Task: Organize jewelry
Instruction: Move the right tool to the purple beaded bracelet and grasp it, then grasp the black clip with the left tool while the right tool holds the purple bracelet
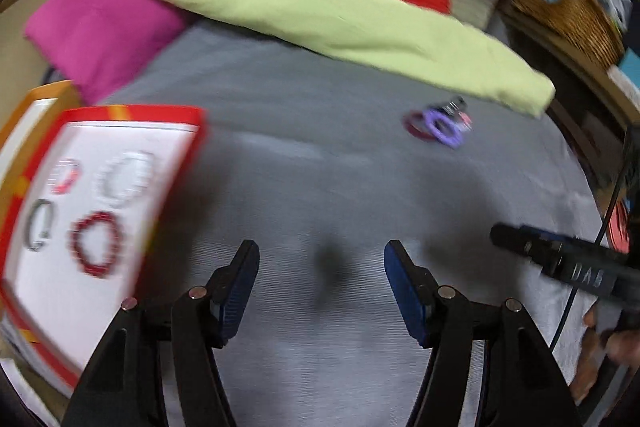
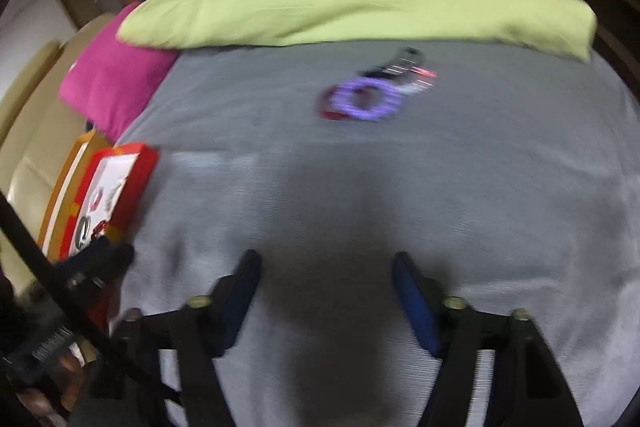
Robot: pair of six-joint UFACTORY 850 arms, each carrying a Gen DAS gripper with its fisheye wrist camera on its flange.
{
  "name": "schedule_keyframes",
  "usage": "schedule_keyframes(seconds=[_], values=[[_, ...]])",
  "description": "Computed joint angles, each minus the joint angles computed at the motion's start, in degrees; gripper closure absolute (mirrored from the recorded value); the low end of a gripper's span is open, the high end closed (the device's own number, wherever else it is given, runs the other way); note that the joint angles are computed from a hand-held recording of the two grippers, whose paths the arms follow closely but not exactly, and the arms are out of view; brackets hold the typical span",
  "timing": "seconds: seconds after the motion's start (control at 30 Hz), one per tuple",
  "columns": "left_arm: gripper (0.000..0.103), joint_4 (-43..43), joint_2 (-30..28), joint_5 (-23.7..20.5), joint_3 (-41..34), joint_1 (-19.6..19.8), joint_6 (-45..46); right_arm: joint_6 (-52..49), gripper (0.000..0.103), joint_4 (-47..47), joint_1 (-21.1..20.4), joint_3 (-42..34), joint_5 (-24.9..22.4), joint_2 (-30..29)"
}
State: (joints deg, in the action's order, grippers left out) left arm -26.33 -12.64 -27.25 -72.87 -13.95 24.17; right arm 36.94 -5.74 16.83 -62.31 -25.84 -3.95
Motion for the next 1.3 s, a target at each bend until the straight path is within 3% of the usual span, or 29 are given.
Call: schedule_keyframes(seconds=[0.17,0.27,0.37,0.6,0.7,0.77,0.83,0.97,1.13,1.3], values=[[0.037,0.66,-1.26,2.06,0.77,-2.59,1.60,-4.94,0.053,6.11,-5.50,0.86,-1.11,1.18],[0.037,3.52,-1.89,2.09,0.80,-2.47,-1.84,-8.12,0.053,10.42,-7.41,-1.37,-0.98,-0.71],[0.037,-0.06,-2.42,0.75,0.15,-1.26,-1.57,-9.50,0.053,13.68,-8.73,-6.33,-1.89,-5.01],[0.037,-6.69,-2.78,-0.91,-0.25,0.03,1.73,-1.73,0.057,4.98,-8.76,-21.64,-9.86,-17.55],[0.037,-7.68,-2.68,-1.85,-0.21,0.18,3.12,-1.04,0.069,2.57,-7.96,-26.25,-14.31,-21.84],[0.037,-7.27,-2.55,-1.70,-0.02,-0.07,3.28,1.16,0.087,-1.90,-6.98,-27.82,-16.09,-23.13],[0.037,-6.50,-2.34,-1.45,0.12,-0.29,3.05,1.81,0.092,-4.57,-6.29,-28.81,-17.77,-23.85],[0.037,-5.20,-1.81,-0.20,0.67,-0.56,2.12,0.38,0.093,-5.29,-5.94,-25.91,-17.40,-21.44],[0.037,-2.67,-1.32,1.74,1.16,-1.17,0.57,-0.39,0.093,-7.33,-5.87,-16.08,-14.59,-13.74],[0.037,-1.96,-3.23,-0.87,-2.41,-1.85,1.99,-1.39,0.093,-6.62,-6.86,-6.14,-10.34,-6.02]])
